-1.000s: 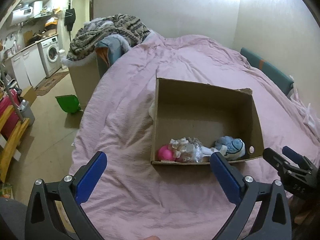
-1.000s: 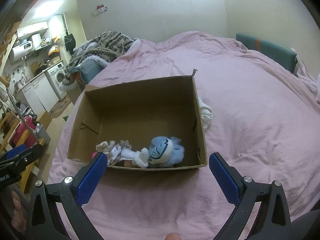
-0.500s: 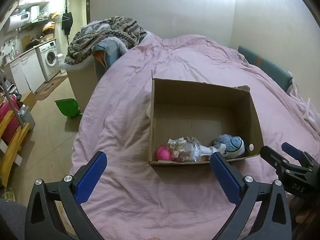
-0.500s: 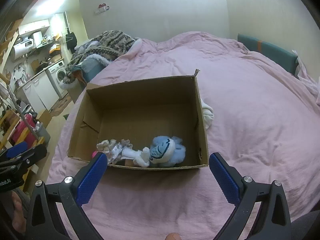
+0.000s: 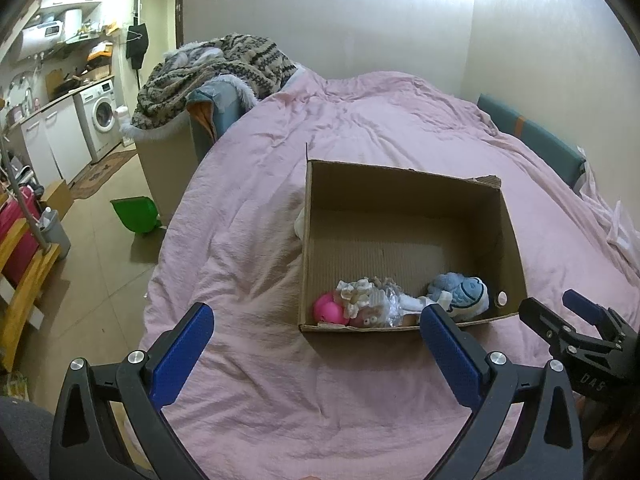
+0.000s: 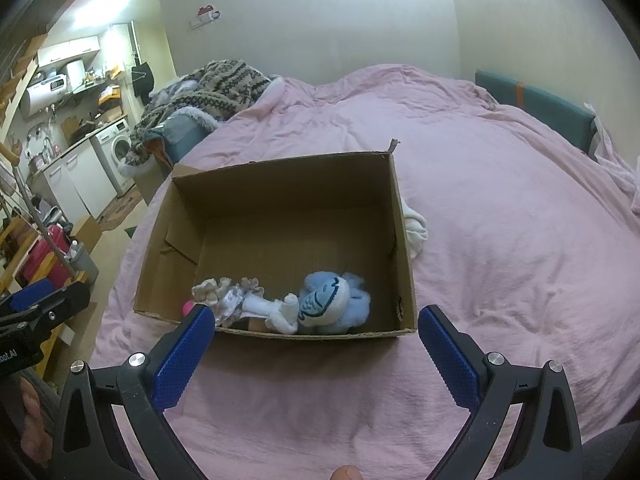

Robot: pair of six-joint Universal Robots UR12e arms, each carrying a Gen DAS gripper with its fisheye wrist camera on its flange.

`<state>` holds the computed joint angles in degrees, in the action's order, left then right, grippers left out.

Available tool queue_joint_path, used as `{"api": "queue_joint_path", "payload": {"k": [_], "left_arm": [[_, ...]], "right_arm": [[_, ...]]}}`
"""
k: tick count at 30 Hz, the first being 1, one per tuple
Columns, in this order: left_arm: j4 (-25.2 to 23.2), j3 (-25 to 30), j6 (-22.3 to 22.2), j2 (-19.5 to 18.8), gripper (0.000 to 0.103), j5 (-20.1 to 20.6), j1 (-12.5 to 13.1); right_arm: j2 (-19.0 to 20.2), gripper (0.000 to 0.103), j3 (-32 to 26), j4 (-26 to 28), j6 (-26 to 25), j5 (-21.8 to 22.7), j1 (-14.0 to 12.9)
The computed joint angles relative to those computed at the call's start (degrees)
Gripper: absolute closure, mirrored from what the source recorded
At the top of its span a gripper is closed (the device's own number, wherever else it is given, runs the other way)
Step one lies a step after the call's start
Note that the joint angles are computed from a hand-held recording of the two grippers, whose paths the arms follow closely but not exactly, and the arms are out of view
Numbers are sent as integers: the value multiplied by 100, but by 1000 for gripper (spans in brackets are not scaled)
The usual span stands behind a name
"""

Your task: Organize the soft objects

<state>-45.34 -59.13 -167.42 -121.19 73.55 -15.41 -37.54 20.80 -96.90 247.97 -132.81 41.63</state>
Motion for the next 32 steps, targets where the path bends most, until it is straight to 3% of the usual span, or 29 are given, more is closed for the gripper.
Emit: {"api": "queue_joint_path", "payload": {"k": [32], "left_arm": [[-93, 42, -152, -34, 0, 60, -26]], "right_arm": [[-6, 0, 14, -30, -16, 27, -9]]}}
